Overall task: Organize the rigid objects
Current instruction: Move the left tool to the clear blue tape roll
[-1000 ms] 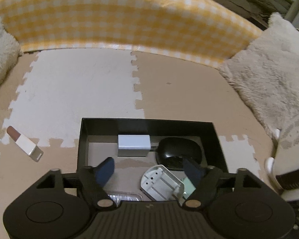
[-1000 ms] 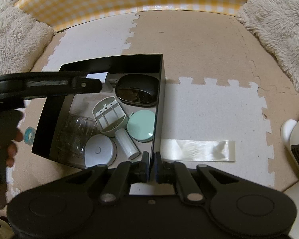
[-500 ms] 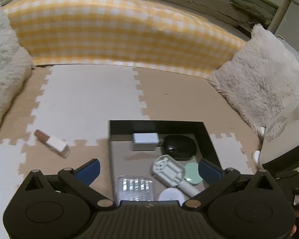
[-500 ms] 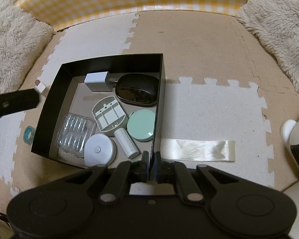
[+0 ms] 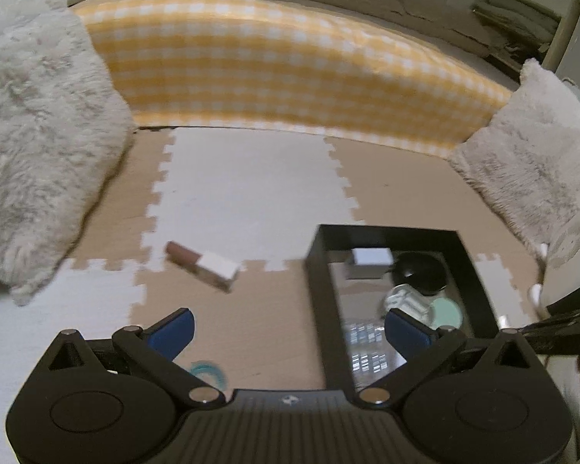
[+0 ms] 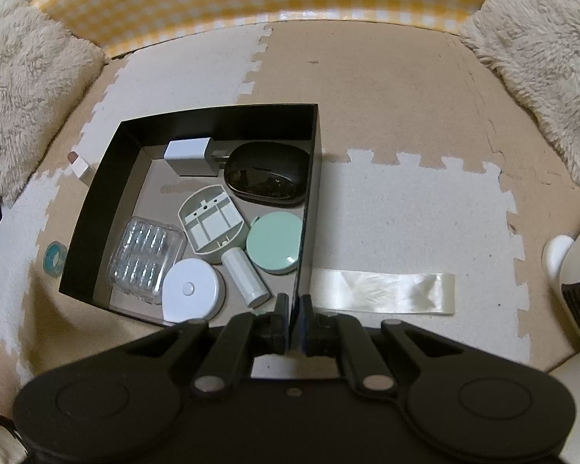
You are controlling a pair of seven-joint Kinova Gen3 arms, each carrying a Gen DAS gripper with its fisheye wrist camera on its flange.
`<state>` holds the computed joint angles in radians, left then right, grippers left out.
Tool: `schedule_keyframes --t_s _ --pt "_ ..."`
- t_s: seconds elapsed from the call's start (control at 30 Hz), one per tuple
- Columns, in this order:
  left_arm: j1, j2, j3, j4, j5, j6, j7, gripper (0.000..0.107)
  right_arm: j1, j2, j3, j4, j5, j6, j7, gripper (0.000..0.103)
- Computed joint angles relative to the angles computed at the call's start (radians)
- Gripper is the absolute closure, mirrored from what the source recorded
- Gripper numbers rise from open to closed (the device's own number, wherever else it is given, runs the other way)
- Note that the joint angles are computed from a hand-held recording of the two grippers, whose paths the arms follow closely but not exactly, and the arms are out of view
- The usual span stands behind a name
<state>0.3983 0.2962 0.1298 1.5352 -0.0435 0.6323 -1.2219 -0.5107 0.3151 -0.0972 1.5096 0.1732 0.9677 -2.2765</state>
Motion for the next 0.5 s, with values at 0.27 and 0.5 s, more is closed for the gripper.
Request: schedule_keyframes --t_s 0.27,0.5 --pt "-0.021 0.029 -0.017 0.038 -0.022 0.014 -0.026 0.004 0.001 0.0 0.001 -0.001 0.001 0.003 -0.006 0.097" --pt "-0.018 0.089 -0.04 0.02 -0.05 0.088 -0.009 0.005 -0.003 0.007 0.001 -0.011 0.008 0.021 -0.01 0.094"
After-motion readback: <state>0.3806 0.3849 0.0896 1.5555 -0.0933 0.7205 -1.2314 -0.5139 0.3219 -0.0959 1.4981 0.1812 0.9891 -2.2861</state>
